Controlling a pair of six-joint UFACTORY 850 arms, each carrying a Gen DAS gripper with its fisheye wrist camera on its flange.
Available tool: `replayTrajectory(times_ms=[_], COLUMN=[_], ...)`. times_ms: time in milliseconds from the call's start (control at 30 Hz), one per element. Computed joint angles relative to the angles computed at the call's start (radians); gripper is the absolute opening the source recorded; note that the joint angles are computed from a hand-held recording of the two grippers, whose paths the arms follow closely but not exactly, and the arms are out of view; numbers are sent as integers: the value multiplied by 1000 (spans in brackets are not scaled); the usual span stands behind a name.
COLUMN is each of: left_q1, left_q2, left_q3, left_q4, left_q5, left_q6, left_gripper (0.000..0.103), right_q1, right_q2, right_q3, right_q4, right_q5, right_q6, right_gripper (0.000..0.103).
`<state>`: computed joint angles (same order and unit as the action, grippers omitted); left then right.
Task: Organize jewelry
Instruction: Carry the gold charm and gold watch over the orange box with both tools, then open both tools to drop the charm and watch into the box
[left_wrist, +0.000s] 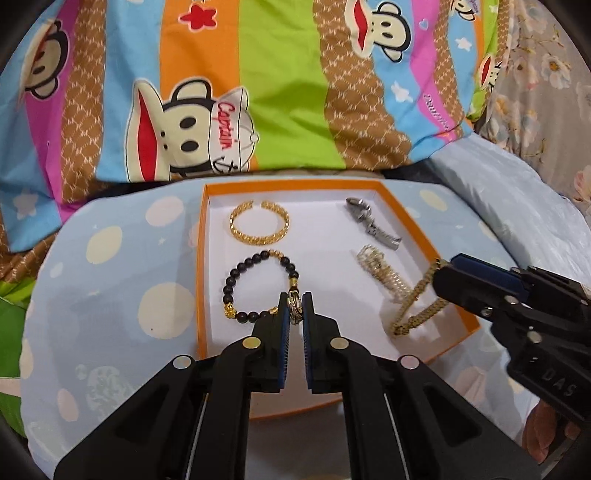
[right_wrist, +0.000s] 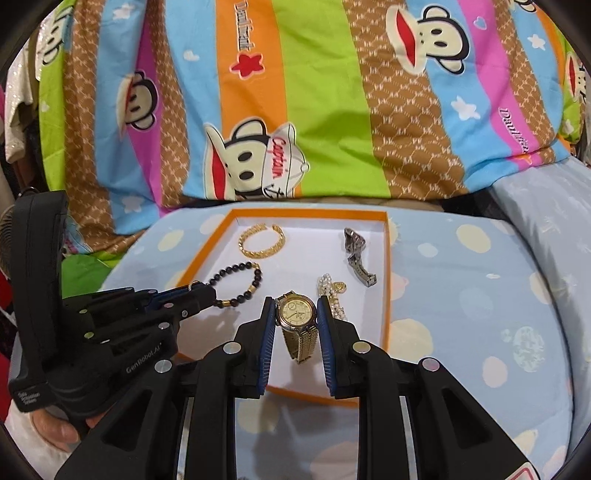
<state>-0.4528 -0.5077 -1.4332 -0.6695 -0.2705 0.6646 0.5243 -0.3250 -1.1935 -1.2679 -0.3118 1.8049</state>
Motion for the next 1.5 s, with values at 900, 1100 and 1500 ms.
replayTrajectory(times_ms=[900, 1100, 1500], left_q1=[9, 7, 25], left_q2=[-38, -31, 35], left_q3=[-15, -6, 83], left_q4=[88, 70, -160], left_q5=[76, 92, 103], left_q6=[-100, -79, 128], left_gripper=[31, 33, 33], right_q1=[-39, -44, -8], right_q2=[-157, -138, -13], right_q3=[-150, -128, 38], right_q4=[9, -71, -189], right_q5=[46, 58, 35], right_q6=[-17, 77, 255], right_gripper=[23, 23, 23])
